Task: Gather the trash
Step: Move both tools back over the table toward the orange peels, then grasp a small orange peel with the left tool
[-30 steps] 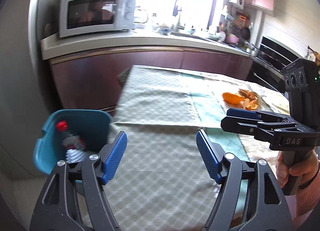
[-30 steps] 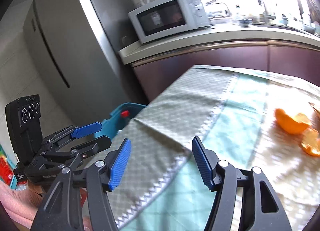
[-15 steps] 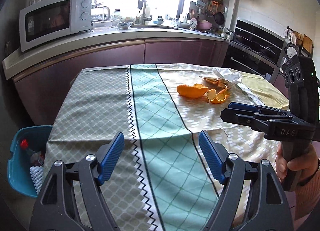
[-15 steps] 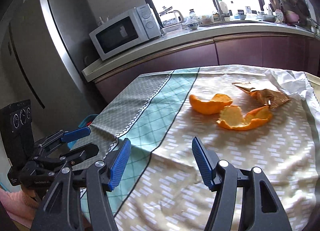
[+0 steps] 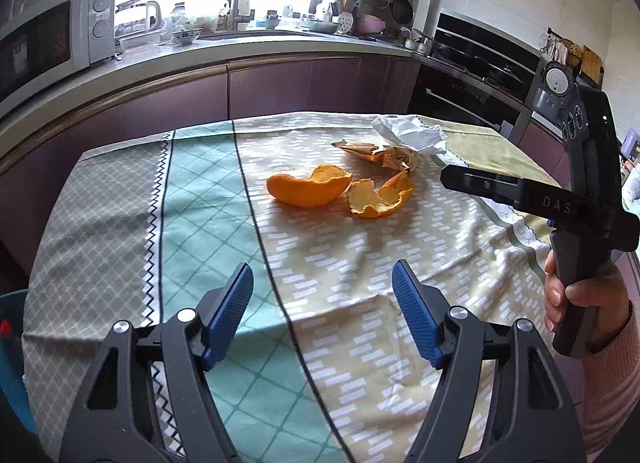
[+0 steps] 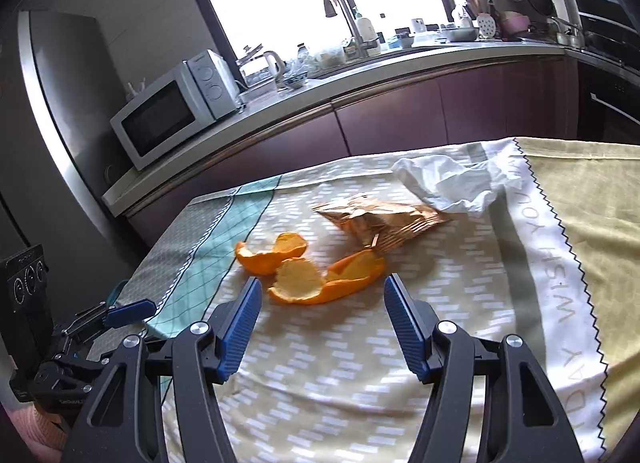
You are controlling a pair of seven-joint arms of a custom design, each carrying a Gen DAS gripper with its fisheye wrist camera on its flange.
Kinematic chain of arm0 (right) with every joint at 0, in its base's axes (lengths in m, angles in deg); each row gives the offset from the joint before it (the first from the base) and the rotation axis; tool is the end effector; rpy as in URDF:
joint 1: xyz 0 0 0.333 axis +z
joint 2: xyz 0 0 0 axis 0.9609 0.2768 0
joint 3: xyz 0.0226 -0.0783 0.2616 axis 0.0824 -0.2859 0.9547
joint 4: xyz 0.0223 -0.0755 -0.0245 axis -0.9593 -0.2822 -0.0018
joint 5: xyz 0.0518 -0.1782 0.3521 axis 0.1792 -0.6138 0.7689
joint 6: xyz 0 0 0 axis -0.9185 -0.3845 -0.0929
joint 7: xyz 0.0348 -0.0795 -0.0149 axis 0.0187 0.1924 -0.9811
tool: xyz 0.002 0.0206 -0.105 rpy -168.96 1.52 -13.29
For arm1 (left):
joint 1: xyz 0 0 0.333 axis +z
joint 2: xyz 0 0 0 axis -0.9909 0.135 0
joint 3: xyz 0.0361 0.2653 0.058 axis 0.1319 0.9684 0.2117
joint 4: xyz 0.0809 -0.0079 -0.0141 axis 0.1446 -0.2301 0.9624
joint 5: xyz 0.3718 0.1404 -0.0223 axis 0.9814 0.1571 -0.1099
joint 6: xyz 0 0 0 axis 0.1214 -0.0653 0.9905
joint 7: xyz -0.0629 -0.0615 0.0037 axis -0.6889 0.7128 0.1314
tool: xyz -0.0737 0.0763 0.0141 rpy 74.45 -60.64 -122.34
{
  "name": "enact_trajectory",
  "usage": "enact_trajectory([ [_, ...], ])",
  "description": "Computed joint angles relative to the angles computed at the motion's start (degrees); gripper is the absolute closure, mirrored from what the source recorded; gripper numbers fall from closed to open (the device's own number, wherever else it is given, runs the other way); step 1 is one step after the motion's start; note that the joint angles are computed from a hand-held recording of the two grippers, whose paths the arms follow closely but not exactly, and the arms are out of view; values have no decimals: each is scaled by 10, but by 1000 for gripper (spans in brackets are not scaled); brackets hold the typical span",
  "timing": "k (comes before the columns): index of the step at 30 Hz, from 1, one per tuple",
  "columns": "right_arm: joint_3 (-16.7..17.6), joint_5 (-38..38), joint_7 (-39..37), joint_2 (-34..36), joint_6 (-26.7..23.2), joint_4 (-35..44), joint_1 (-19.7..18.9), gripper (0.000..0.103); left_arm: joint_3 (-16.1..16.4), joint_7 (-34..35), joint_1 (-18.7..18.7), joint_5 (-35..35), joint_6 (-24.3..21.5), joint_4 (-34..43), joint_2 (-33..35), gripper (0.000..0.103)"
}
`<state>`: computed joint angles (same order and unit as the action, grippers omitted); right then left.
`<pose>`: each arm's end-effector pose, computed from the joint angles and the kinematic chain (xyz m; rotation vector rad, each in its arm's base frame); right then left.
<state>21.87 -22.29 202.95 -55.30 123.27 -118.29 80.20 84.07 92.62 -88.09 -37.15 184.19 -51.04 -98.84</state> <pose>0.3773 0.2387 0.5679 -1.3210 1.8724 -0.5675 0.5021 -0.0314 0.5445 -1.1366 2.4584 -1.1956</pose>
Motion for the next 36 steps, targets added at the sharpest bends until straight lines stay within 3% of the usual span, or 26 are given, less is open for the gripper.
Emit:
enact_trajectory([
  [9,-32,-4,-10,-18,-15,-17,-34,42,-33,-41,-10,11,-19,57,56,40],
  [18,-57,19,-14,10,12,-17,-64,42,-69,-111,-2,38,-45,120,124,42],
  [25,-86,60,-27,49,35,-10,-60,43,-93,-149,5,48,-59,163,168,45],
  [30,-110,103,-51,63,58,-19,-38,73,-106,-177,9,60,-58,178,186,61],
  [32,-112,114,-58,61,67,-26,-36,86,-107,-180,12,55,-72,189,195,74],
  [36,-103,121,-63,53,75,-33,-43,93,-109,-185,20,47,-81,191,198,86],
])
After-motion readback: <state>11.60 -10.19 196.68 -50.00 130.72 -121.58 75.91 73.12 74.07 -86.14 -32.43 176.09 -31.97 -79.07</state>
